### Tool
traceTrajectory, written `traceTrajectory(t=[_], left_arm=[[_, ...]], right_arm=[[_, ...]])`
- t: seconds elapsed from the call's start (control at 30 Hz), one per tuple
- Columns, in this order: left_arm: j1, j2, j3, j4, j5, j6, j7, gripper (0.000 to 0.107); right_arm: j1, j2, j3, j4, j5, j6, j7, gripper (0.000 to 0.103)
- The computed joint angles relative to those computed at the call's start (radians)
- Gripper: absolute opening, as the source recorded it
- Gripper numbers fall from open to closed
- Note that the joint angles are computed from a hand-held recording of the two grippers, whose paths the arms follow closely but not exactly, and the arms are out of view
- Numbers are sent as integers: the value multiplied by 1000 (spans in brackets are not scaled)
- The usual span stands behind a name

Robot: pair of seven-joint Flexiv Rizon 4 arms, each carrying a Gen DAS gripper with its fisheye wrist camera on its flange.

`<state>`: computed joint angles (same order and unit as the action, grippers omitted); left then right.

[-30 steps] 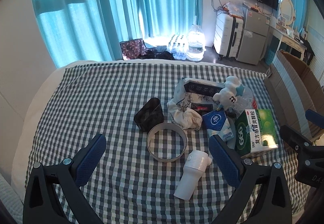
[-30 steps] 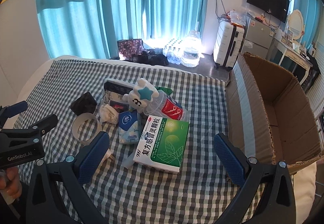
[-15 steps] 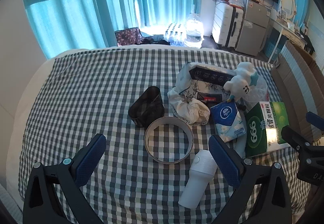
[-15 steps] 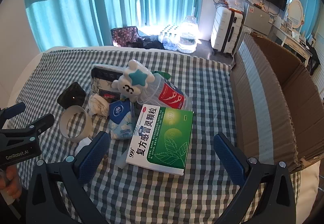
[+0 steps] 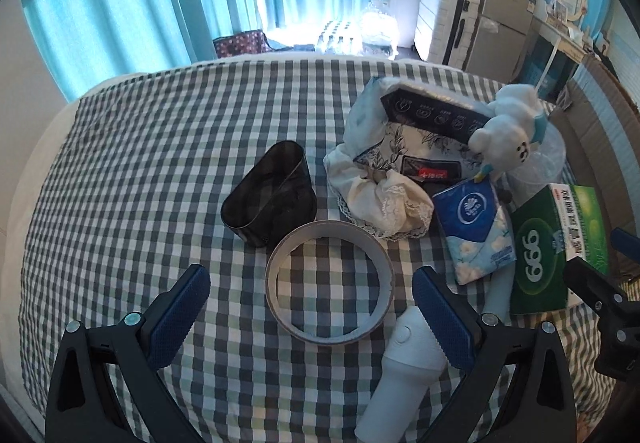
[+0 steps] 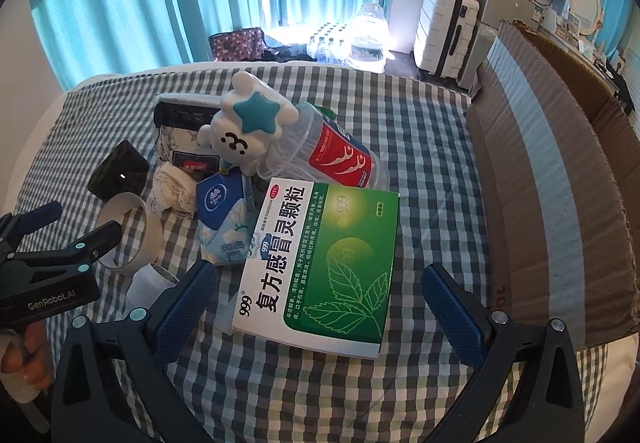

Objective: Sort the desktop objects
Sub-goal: 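Reach the right gripper toward the green medicine box while the left approaches the tape roll, then grasp the green medicine box with the right gripper while the left grasps the tape roll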

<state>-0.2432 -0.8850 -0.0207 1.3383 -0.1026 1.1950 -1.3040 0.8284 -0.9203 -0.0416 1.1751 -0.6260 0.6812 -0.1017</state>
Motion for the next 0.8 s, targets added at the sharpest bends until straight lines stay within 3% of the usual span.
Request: traceTrajectory(t=[0.27,0.5,0.7,0.8], left_arm=[[1,-65,-3,-64,-4,-47,2,103],[27,-112,-59,-97,-46,-59,50,103],[14,-133,-59,-121,-62,-67,56,103],[25,-152,-83,-146,-90,-110,67,103]], right_arm=[[-11,-42,15,-57,46,-33,-24,103],[-20,-75,17,-87,80,-45,-36,103],[-25,-114,25,-134,113,-61,-59,103],[-20,-136,23,-165,121,-80,-71,103]])
